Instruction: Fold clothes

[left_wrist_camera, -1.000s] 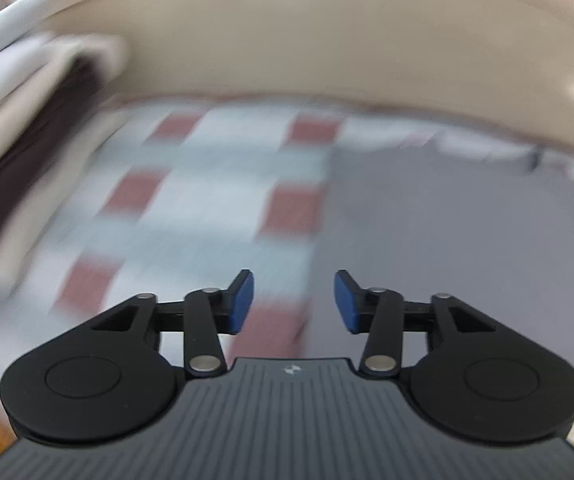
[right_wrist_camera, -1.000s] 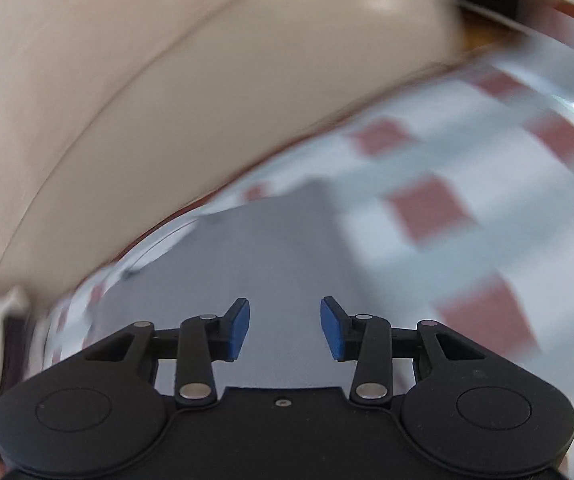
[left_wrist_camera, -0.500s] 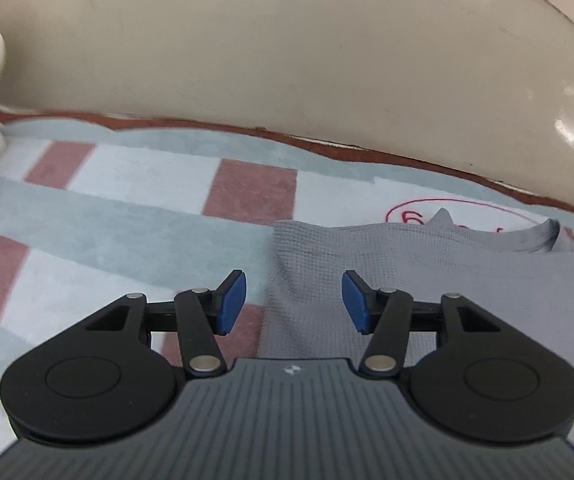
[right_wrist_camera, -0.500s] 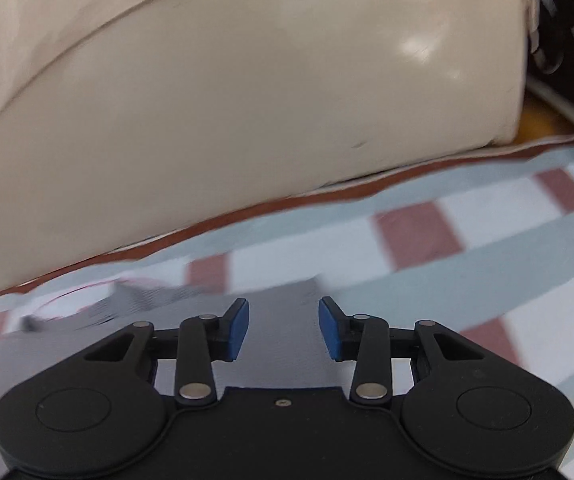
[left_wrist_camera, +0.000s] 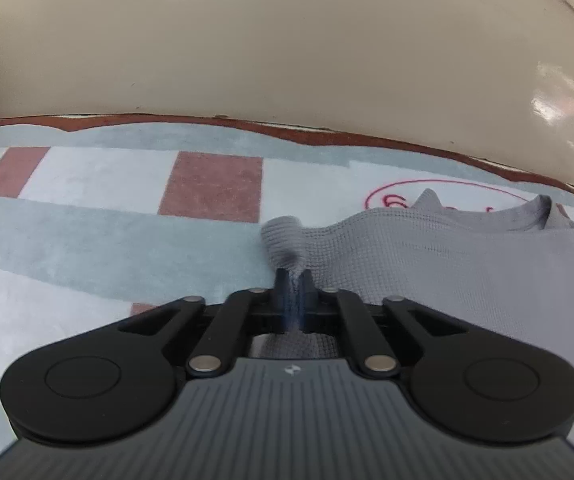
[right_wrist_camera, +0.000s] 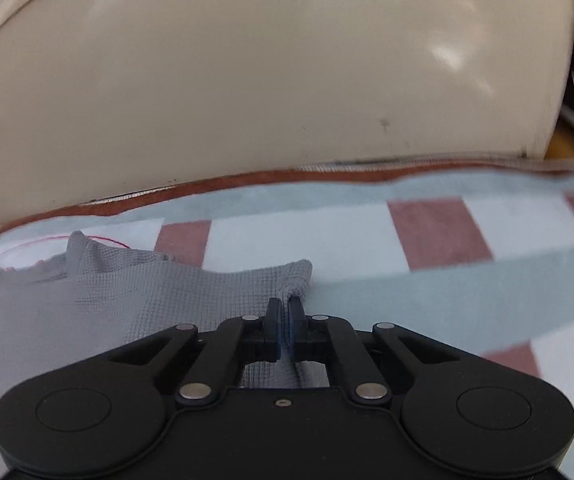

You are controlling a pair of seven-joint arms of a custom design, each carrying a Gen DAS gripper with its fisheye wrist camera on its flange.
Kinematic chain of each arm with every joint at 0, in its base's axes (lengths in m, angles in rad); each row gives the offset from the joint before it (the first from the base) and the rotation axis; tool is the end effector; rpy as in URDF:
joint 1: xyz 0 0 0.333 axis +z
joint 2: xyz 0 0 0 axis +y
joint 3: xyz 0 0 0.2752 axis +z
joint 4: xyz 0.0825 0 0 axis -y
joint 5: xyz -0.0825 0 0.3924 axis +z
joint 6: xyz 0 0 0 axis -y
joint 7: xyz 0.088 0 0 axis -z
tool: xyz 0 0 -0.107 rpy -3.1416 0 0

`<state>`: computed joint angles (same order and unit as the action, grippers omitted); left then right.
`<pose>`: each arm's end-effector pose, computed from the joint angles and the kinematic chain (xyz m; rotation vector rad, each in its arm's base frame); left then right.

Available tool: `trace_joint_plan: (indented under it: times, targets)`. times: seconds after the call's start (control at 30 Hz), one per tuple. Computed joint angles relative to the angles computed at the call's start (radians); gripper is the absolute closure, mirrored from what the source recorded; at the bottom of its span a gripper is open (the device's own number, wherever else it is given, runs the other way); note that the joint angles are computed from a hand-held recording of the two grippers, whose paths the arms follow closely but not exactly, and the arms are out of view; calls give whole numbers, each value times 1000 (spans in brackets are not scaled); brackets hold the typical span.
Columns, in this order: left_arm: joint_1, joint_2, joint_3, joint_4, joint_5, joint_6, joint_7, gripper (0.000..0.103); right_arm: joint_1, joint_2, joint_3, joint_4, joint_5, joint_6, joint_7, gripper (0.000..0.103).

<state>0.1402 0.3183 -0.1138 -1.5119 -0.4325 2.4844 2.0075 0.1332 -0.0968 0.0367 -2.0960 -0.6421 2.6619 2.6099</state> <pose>0.6988 0.0308 0.5171 -1.7414 1.9974 -0.9406 0.5682 0.1154 0.4914 -1.3877 2.0769 -0.7634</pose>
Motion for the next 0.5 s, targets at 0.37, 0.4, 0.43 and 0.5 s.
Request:
trace_joint_plan:
  times: [0.37, 0.4, 0.43, 0.5]
  targets:
    - [-60, -25, 62, -28, 79, 204, -152, 93, -36, 29, 24, 107, -380, 39, 371, 96]
    - [-83, 7, 93, 28, 179, 126, -241, 88, -23, 47, 20, 126, -320, -6, 327, 92]
    - [-93, 21, 105, 55, 247, 74, -298, 88, -11, 47, 16, 129, -260, -44, 298, 89]
    - [-81, -25, 82, 4, 271, 56, -283, 82, 7, 28, 7, 119, -127, -88, 252, 81]
